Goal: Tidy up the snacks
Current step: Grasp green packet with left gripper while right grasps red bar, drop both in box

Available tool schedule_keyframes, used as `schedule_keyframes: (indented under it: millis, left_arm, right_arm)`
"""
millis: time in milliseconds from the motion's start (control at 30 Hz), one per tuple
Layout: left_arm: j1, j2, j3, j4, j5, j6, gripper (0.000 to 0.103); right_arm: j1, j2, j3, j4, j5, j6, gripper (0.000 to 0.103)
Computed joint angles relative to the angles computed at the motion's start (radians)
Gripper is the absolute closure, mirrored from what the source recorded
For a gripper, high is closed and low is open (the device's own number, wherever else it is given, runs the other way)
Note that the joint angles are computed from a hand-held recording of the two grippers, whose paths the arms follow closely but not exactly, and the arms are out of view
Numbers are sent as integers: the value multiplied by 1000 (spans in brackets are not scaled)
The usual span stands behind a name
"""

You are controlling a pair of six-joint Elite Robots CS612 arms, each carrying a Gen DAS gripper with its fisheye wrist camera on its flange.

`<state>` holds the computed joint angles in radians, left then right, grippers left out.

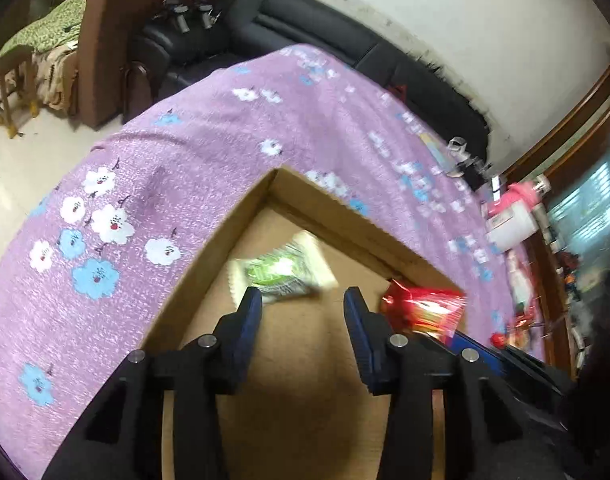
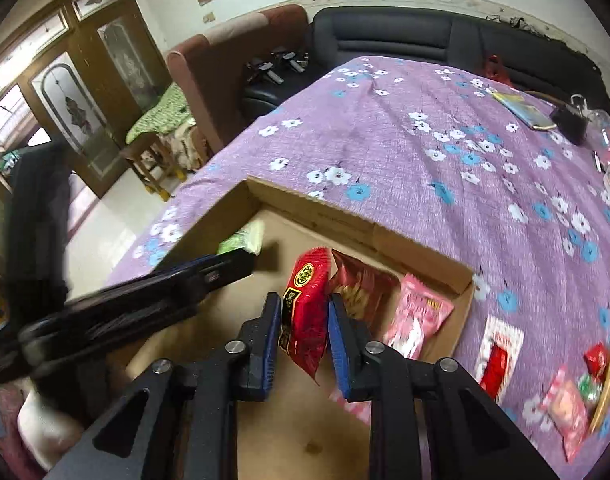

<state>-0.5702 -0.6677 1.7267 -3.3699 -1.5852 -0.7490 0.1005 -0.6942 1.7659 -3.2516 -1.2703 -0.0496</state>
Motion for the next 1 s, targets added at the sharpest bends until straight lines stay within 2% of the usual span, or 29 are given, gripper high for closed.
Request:
schedule_keyframes:
  millis: [100,167,200,267,367,433,467,500,633,667,800,1000]
  left_arm:
    - [-18,-11,29,-3,54,-21,61]
    - [-25,-19,42,28,81,-58,60]
    - [-27,-19,53,5,93,-78,60]
    - [-30,-24,78,-23,112,-121,56]
    - [-28,-29,95,-67,94,-132,53]
    - [-40,-53,122,-80,128,-135,53]
    - [-49,-68,142,-107,142,-135,52]
    - [-58,-81,158,-128,154,-129,49]
    - [-138,-149,237,-207,293,-118,19]
    - [-159,-159,252,-227,314,-118,17]
    - [-219,-164,266,-263,294,-94,15]
    - [-265,-155,238,-199,229,-38,15]
  right_arm:
    - [-6,4,0,-12,7,10,75]
    - [-13,2,9,-34,15,20,66]
    - [-19,-3,20,-49,22,33,62]
    - [-34,-16,49,-87,42,60,61]
    - [-59,-42,117,-170,83,70,60]
    - [-76,-58,178,-257,89,65,55]
    - [-84,-63,201,-292,96,64,49]
    - [-94,-67,230,-335,103,64,44]
    - [-125,-73,320,-470,73,46,43]
    - [-132,-72,331,-484,71,45,43]
    - [-173,-66,380,-519,80,54,42]
    - [-228,-55,427,-578,74,83,42]
